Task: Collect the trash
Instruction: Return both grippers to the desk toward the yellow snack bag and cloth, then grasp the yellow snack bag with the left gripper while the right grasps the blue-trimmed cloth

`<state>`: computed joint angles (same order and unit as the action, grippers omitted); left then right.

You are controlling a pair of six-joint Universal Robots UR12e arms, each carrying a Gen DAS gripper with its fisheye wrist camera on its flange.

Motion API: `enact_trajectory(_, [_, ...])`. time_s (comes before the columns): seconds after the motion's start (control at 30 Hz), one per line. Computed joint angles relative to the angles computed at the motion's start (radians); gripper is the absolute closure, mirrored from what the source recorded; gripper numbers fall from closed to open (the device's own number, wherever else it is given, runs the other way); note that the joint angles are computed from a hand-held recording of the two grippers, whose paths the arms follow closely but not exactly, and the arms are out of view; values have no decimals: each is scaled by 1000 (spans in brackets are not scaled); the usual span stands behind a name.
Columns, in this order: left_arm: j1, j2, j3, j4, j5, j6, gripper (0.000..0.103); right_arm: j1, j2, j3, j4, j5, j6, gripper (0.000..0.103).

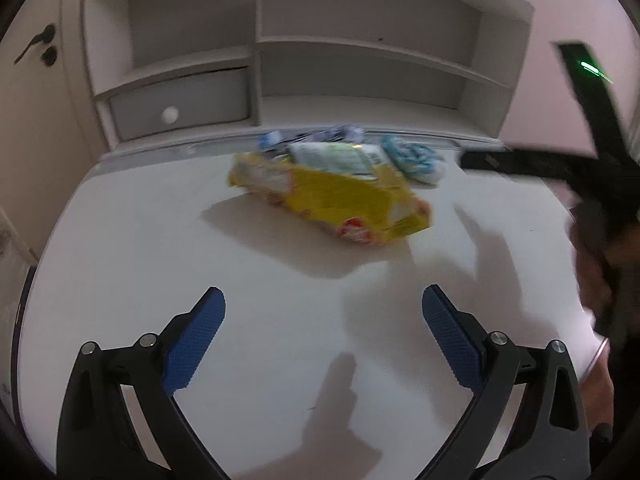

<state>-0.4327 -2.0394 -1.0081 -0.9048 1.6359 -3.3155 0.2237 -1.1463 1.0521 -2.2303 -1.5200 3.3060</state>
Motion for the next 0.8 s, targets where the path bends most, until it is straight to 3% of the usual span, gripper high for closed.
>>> enact_trajectory(0.2, [22, 2, 1, -10, -34, -67, 7, -8, 114, -157, 108, 29, -14, 30])
enact_trajectory(0.23, [22, -3, 12, -17, -43, -73, 7, -10, 125, -170, 114, 37, -14, 44])
enact_trajectory(0.27, [21, -17, 37, -29, -53, -85, 7, -11, 129, -173, 125, 50, -15, 68])
enact_trajectory(0.37, [9, -49, 89, -52, -51, -101, 7, -14, 105, -127, 71, 60, 11, 86])
enact_trajectory(0.47, [-11, -100, 170, -80, -20, -114, 7, -18, 65, -62, 7, 67, 23, 88])
enact_trajectory(0.57, [-28, -154, 247, -117, 75, -156, 7, -23, 15, 8, -29, 68, 19, 88])
enact_trajectory(0.73, [-24, -161, 247, -107, 132, -160, 7, -34, -77, 131, -74, 73, 32, 88])
enact_trajectory(0.77, [-20, -158, 243, -116, 128, -163, 9, -35, -95, 155, -82, 74, 35, 88])
enact_trajectory(0.8, [-12, -150, 230, -114, 115, -171, 22, -35, -109, 175, -91, 76, 38, 88])
